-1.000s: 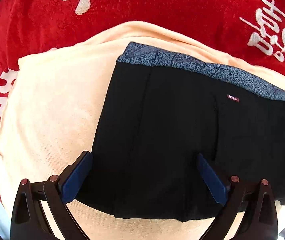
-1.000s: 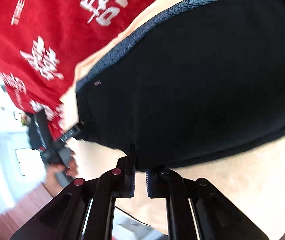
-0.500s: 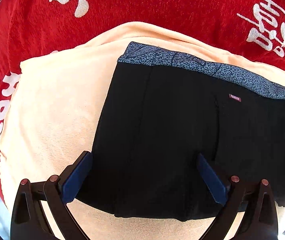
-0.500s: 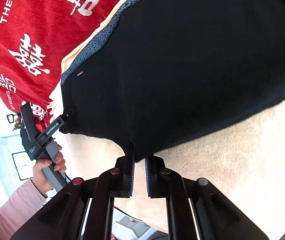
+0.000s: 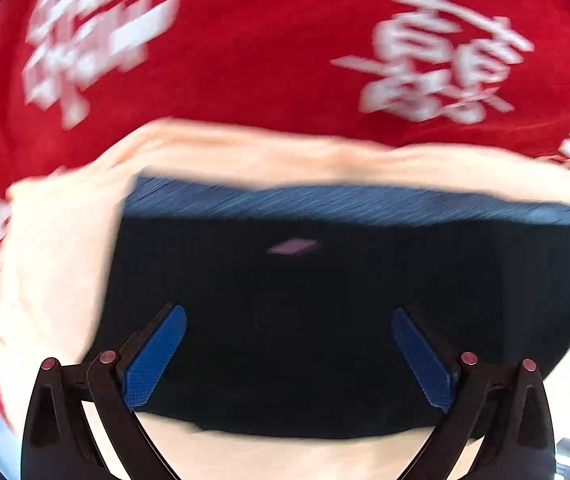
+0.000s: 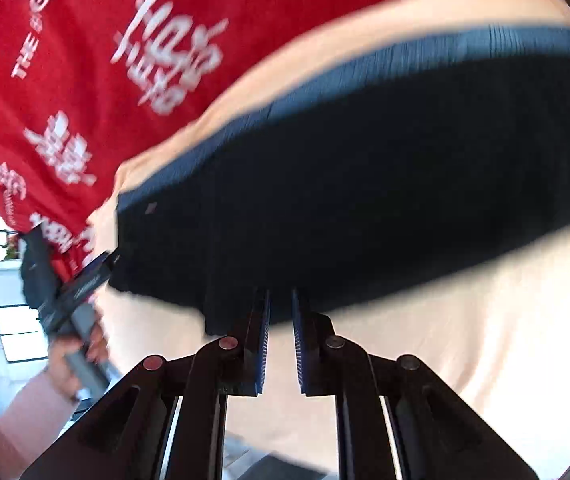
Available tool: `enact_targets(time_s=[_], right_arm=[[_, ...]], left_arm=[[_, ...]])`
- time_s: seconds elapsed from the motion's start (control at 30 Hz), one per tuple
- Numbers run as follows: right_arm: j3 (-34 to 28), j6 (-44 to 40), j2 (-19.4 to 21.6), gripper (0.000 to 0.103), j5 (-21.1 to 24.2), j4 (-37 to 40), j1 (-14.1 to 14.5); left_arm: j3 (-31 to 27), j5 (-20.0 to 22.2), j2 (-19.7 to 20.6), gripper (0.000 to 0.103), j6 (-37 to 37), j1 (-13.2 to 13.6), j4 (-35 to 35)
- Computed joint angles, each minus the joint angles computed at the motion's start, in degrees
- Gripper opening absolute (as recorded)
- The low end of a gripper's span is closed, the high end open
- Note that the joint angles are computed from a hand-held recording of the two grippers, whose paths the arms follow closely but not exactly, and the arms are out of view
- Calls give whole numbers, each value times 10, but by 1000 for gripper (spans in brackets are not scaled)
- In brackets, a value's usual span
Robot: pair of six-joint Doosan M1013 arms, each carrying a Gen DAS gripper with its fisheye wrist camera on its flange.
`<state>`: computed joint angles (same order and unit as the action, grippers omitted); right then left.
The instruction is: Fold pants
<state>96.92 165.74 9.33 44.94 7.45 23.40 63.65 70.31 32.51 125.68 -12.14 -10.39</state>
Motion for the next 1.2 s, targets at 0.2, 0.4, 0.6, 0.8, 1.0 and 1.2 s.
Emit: enact_targets(time_s=[0.2, 0.4, 0.6, 0.8, 1.0, 1.2], right_arm=[[-16, -70, 25, 13, 14, -14, -53], [-11, -126, 45, 13, 17, 1, -75], [34, -20, 9, 13, 19, -104, -85], [61, 50, -26, 13, 92, -168, -96], [68, 55, -60, 67, 100, -143, -74], [56, -26, -36, 66, 113, -92, -33]], left_arm=[[21, -23, -1, 103, -57, -59, -33], [63, -55, 1, 103, -109, -90, 12], [89, -74, -13, 103, -97, -87, 2], [94, -68, -15, 103, -113, -89, 12], [88, -39, -31, 103, -132, -92, 25], [161, -65, -74, 103, -107, -95, 44]])
